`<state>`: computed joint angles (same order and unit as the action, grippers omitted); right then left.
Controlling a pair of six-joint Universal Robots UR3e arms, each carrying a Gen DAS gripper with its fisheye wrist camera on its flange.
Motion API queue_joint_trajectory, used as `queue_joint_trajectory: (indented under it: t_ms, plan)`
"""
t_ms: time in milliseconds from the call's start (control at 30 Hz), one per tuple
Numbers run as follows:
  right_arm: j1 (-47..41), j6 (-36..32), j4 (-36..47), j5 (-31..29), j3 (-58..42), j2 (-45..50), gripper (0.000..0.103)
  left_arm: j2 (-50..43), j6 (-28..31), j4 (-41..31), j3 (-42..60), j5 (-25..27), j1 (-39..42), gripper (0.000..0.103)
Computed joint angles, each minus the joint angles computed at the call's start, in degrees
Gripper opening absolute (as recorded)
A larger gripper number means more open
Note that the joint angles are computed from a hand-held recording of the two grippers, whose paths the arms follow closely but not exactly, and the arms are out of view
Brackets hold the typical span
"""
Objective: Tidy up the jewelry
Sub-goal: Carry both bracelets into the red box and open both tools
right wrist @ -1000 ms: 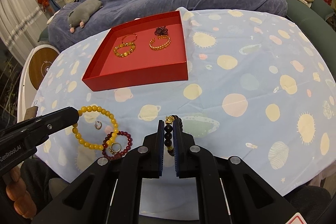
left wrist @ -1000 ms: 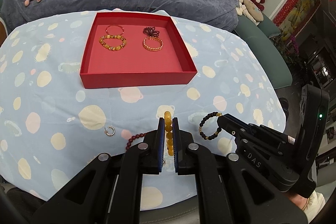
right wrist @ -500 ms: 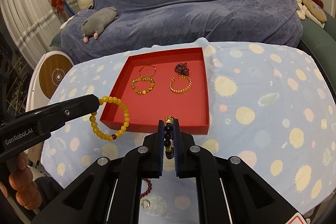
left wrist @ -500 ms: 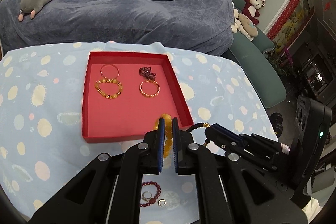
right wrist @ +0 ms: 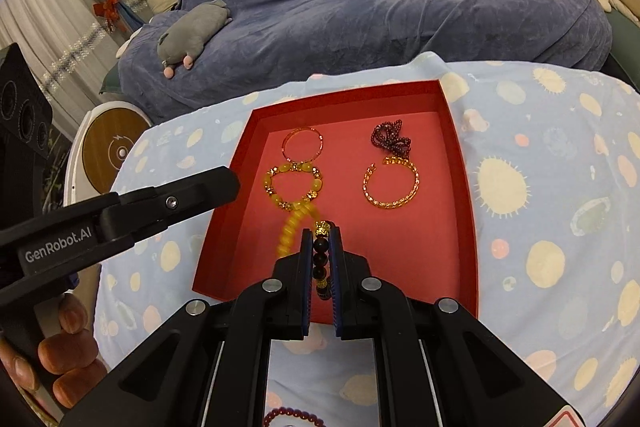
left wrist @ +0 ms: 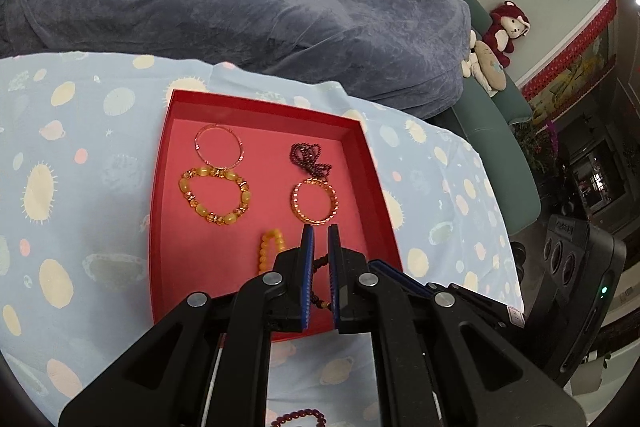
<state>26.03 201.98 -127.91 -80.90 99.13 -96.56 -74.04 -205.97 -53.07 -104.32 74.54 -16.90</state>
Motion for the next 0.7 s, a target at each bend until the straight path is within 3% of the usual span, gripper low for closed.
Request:
queue_joint_trajectory:
  t_ms: [100, 500, 700]
  plan:
    - [-0.2, -0.4, -1.3, -0.9, 0.7, 2.7, 0.008, -1.0, 1.7, 0.8, -3.0, 0.7, 1.3, 0.007]
    - [-1.2, -3.4, -3.4, -7.6, 2.2, 7.8, 0.008, -0.5, 3.1, 1.5, -8.4, 12.6, -1.6, 0.007]
    - [0.4, -3.5, -4.5, -11.0, 2.9, 6.5, 0.028, 0.1, 2.5, 1.1, -8.6, 15.5, -3.1, 0.007]
